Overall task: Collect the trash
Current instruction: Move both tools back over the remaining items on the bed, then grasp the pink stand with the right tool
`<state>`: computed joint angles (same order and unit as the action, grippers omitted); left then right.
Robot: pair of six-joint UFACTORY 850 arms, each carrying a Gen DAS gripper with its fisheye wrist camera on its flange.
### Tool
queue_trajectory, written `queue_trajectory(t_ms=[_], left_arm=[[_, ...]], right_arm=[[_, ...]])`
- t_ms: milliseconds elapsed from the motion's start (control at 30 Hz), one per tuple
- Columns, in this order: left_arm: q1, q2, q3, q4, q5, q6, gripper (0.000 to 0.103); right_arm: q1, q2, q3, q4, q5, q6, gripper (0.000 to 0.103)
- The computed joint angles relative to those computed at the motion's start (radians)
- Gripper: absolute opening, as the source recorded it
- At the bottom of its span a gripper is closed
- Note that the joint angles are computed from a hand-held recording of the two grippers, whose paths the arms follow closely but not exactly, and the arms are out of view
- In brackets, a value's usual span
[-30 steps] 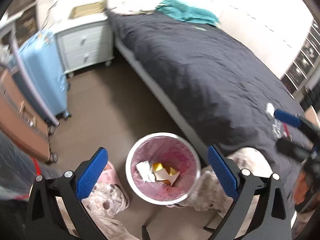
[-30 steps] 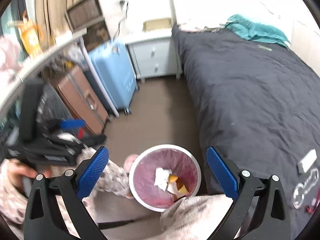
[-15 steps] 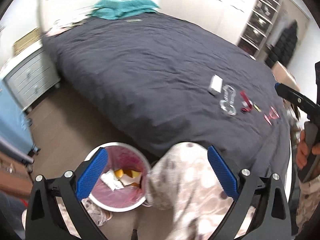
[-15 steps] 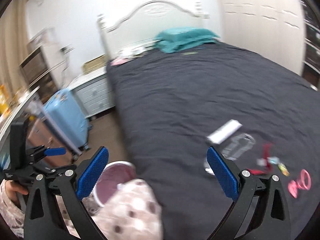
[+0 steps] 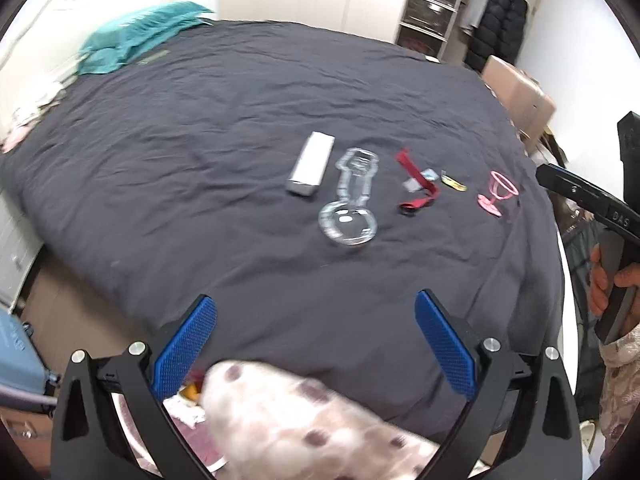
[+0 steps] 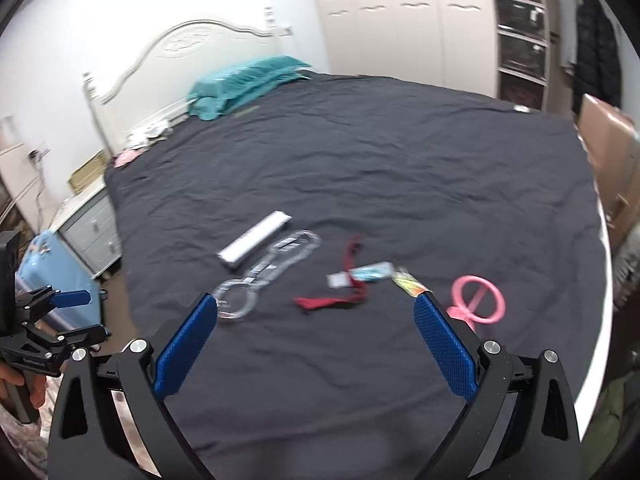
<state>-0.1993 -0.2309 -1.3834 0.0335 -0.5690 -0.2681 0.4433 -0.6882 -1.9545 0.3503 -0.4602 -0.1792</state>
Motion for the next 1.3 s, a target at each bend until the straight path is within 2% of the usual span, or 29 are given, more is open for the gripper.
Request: queue_trajectory(t_ms=[333,533,733,867,967,1033,1100,1200,1300], left_arm=[[-0.010,-0.211,-0.190,-0.145,-0.080,0.085,0.098],[-0.019,-0.277,-0.267,-0.180,-0.099,0.104,0.098],[-0.033,-0.316,-0.318,-0.194,-0.095,0.122,0.098],[-0.048,-0.346,-0.356,-0.203,-0.105,0.159,0.098],[-0.057,-0.368,-0.385,-0.199,-0.116,0.176,0.098],[-0.061,-0.380,-0.400,-0.202,-0.122,0.187,0.098],[-0.062,-0.391,-0.412,-0.221,-0.123,0.212,0.098],[-0.062,-0.408,-0.431,-0.277,-0.118,0.282,0.098],[-0.066,-0.444,-0.479,-0.267,-0.139,0.288,0.098]], right_arm=[[-0.058,-0.068,-0.047,-0.094,-0.041,0.081,0.096],[-0.105,-0.118,-0.094,-0.021,-0.066,0.091,0.096],[-0.149,-0.193,-0.191,-0.040,-0.103,0.229,0.093],[-0.177,-0.288,-0.320,0.009,-0.197,0.253,0.072],[-0.188,-0.396,-0.479,0.026,-0.327,0.268,0.055],[-0.192,-0.431,-0.522,0.064,-0.367,0.244,0.047],[-0.192,-0.441,-0.528,0.096,-0.382,0.219,0.021],[-0.188,-0.386,-0.429,0.142,-0.331,0.166,0.011],[-0.178,-0.328,-0.338,0.130,-0.271,0.154,0.009]])
